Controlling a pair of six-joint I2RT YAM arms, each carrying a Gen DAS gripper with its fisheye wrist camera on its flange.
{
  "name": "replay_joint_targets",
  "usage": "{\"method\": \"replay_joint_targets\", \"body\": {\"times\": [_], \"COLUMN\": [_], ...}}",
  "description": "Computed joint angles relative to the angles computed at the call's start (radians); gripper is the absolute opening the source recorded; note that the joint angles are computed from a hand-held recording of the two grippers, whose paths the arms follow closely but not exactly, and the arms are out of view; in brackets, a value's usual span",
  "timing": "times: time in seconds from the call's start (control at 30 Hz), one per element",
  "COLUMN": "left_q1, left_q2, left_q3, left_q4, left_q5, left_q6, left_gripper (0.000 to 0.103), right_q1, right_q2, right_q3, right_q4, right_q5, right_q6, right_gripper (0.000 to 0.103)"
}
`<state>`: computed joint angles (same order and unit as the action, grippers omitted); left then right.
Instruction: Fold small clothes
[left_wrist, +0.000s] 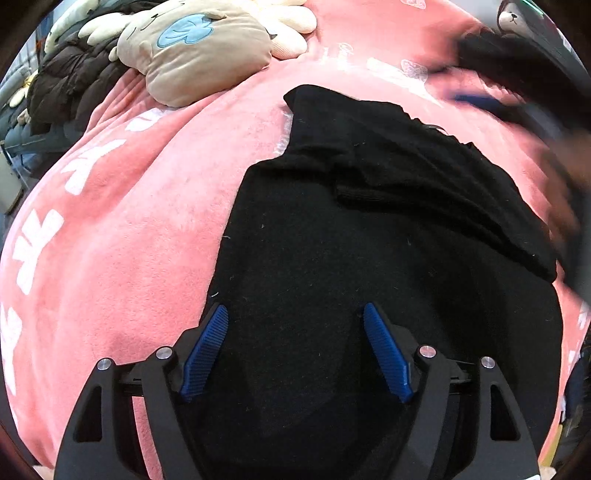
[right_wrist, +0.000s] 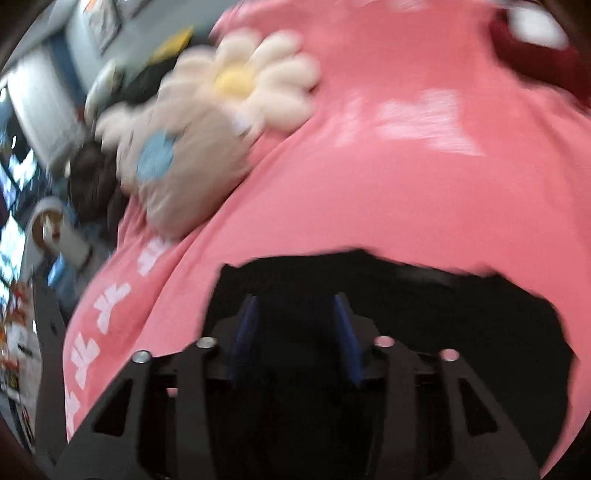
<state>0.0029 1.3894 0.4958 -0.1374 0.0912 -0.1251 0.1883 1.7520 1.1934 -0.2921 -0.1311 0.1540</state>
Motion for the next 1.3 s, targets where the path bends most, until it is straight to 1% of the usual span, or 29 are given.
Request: {"method": "replay_joint_targets", "body": {"times": [0.07,0.1,0.13,0.17,0.23,0.27,0.37,0.4,0.47,0.5,0.6,0.63,0.7,0.73,0.77,0.83,0.9,0.93,1.0,1.07,1.13,1.17,1.2,1.23,1.27,1.3], "left_q1": [-0.004,-0.004,-0.009,-0.011,-0.036,-0.058,-0.093,-0.106,-0.128,-0.131,-0.140,-0.137,-0.124,-0.113,-0.103,-0.082,-0.049,-0.036,-0.011,-0.006,-0.018,-0.034,-0.049,-0.057,-0.064,-0.069], "left_q2": [-0.022,-0.039,-0.053,-0.052,-0.085,-0.107,-0.144,-0.158,-0.179,-0.182,-0.197,-0.198,-0.180,-0.158,-0.139,-0.112,-0.105,-0.093,-0.066,-0.016,0.055,0.092,0.136,0.171,0.226,0.265], "left_q3": [-0.006,-0.014,-0.019,-0.016,-0.030,-0.036,-0.041,-0.043,-0.046,-0.045,-0.044,-0.046,-0.046,-0.044,-0.036,-0.015,0.014,0.037,0.079,0.144,0.216,0.247,0.281,0.307,0.353,0.389], "left_q4": [-0.015,-0.022,-0.033,-0.039,-0.058,-0.073,-0.113,-0.126,-0.148,-0.155,-0.172,-0.170,-0.153,-0.137,-0.131,-0.128,-0.119,-0.120,-0.115,-0.108,-0.078,-0.062,-0.043,-0.032,-0.032,-0.034], "left_q5": [0.000,0.007,0.006,0.007,-0.001,-0.016,-0.028,-0.035,-0.053,-0.059,-0.092,-0.100,-0.107,-0.111,-0.112,-0.105,-0.092,-0.090,-0.055,-0.042,-0.036,-0.069,-0.100,-0.111,-0.122,-0.127], "left_q6": [-0.009,-0.016,-0.026,-0.034,-0.061,-0.080,-0.114,-0.125,-0.139,-0.137,-0.129,-0.121,-0.110,-0.110,-0.111,-0.112,-0.099,-0.093,-0.085,-0.092,-0.092,-0.094,-0.088,-0.080,-0.065,-0.054], "left_gripper": [0.073,0.073,0.073,0.073,0.073,0.073,0.073,0.073,0.074,0.074,0.074,0.074,0.074,0.074,0.074,0.074,0.074,0.074,0.074,0.074,0.076,0.076,0.076,0.076,0.076,0.076], "right_q1": [-0.160,-0.253,-0.314,-0.397,-0.472,-0.489,-0.463,-0.450,-0.424,-0.421,-0.455,-0.470,-0.469,-0.455,-0.456,-0.456,-0.454,-0.450,-0.414,-0.390,-0.387,-0.392,-0.405,-0.431,-0.430,-0.429], "right_q2": [-0.190,-0.249,-0.275,-0.275,-0.248,-0.236,-0.201,-0.181,-0.138,-0.161,-0.268,-0.263,-0.192,-0.119,-0.095,-0.166,-0.261,-0.297,-0.309,-0.253,-0.133,-0.046,0.003,0.008,-0.012,-0.037], "right_q3": [-0.213,-0.282,-0.319,-0.340,-0.350,-0.355,-0.348,-0.336,-0.301,-0.293,-0.287,-0.279,-0.264,-0.256,-0.269,-0.306,-0.336,-0.336,-0.304,-0.262,-0.204,-0.164,-0.142,-0.145,-0.142,-0.142], "right_q4": [0.004,-0.009,-0.017,-0.040,-0.056,-0.046,-0.018,-0.019,-0.027,-0.036,-0.038,-0.040,-0.049,-0.058,-0.048,-0.031,-0.019,-0.021,-0.038,-0.039,-0.074,-0.096,-0.105,-0.089,-0.092,-0.089], "right_q5": [0.000,-0.018,-0.042,-0.094,-0.131,-0.158,-0.155,-0.140,-0.129,-0.131,-0.143,-0.139,-0.063,-0.007,-0.013,-0.028,-0.043,-0.064,-0.064,-0.082,-0.072,-0.045,-0.050,-0.101,-0.114,-0.127], "right_q6": [-0.004,-0.005,-0.006,-0.026,-0.063,-0.086,-0.093,-0.085,-0.046,-0.035,-0.044,-0.057,-0.089,-0.119,-0.122,-0.096,-0.056,-0.035,-0.028,-0.039,-0.070,-0.073,-0.062,-0.027,0.009,0.023], "right_gripper": [0.042,0.042,0.042,0.042,0.040,0.038,0.037,0.031,0.006,0.003,0.003,0.003,0.003,0.003,0.003,0.006,0.006,0.006,0.006,0.006,0.006,0.006,0.002,0.002,0.006,0.008]}}
